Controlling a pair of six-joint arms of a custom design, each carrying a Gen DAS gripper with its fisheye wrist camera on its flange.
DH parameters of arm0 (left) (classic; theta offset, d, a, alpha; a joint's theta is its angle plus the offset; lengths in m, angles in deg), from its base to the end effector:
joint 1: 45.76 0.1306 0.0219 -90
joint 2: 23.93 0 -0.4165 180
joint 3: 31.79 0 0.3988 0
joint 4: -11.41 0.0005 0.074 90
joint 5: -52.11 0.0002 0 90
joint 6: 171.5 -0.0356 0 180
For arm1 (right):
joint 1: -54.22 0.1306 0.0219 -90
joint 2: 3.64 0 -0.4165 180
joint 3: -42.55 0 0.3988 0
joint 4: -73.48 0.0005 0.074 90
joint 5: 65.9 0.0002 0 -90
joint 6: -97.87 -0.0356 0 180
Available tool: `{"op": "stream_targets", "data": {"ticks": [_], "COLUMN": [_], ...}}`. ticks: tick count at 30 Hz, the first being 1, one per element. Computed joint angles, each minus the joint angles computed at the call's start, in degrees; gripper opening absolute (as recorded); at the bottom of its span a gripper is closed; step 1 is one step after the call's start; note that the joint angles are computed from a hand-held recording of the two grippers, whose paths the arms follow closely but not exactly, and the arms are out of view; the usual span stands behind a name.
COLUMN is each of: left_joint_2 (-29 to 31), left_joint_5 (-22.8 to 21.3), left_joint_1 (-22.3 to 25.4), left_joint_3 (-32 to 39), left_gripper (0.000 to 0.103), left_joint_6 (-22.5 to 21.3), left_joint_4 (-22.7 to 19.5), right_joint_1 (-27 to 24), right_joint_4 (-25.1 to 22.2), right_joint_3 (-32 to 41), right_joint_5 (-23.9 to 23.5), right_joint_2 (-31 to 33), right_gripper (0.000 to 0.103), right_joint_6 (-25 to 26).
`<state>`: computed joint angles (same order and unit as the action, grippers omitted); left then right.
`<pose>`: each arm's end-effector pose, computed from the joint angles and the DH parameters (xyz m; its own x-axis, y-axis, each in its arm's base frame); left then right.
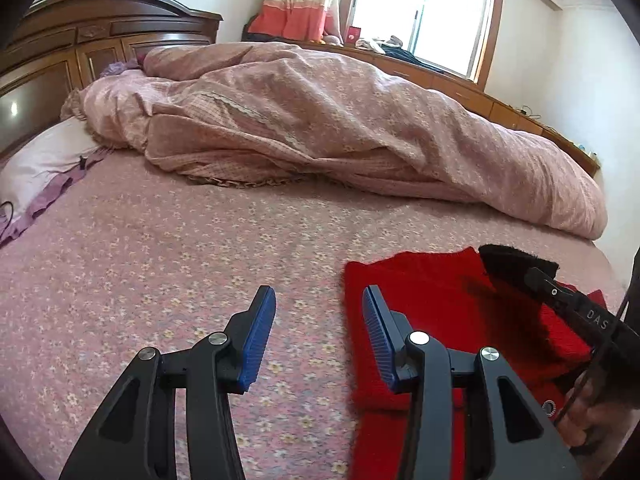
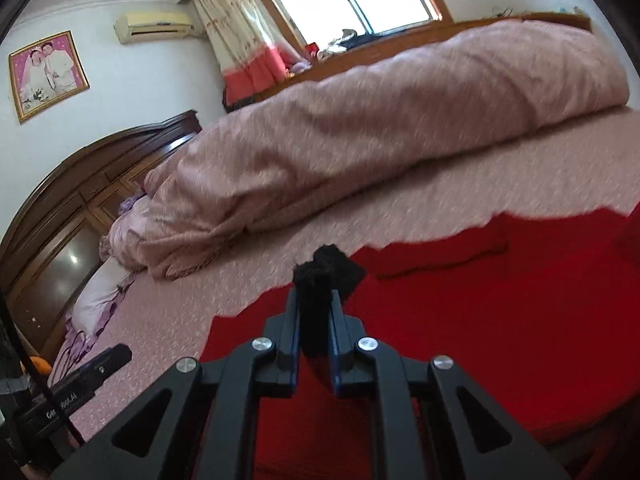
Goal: Fold small clothes
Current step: 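Fold that sleeve across the cardigan body and open the right tool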
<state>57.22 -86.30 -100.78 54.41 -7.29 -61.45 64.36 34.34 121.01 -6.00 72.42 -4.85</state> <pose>0.2460 -0.3060 0.4868 -0.5120 -0.3825 -0.7692 -0.4069 0.8966 -0.1750 0.3945 0.0882 0.4887 -0.6950 0.0692 -0.7156 -0.4048 0.7849 0.4691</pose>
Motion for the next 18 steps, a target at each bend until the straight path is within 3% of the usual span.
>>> {"op": "stream_targets", "data": {"ticks": [5, 10, 18], "left_joint_2": [-1.1, -0.6, 1.4], "left_joint_5": [1.4, 1.8, 1.6], "left_joint_1": [1.0, 1.0, 0.6], "left_joint_3": [-1.3, -1.2, 0.2], "left_gripper": [0.039, 0.039, 0.039], "left_joint_6": [2.1, 2.4, -0.7], "left_joint_4": [0.0, -0.2, -0.1], "right_joint_1": [2.0, 4.9, 4.9], "right_joint_4": [3.5, -0.4, -2.6], "right_joint_3": [-2.5, -3.3, -5.4], "right_joint_5": [-3.6, -0.2, -0.7], "right_joint_2": [-2.9, -3.8, -5.2], "right_gripper": [0.011, 0.011, 0.012], "right_joint_6": [-2.2, 1.8, 7.0]}}
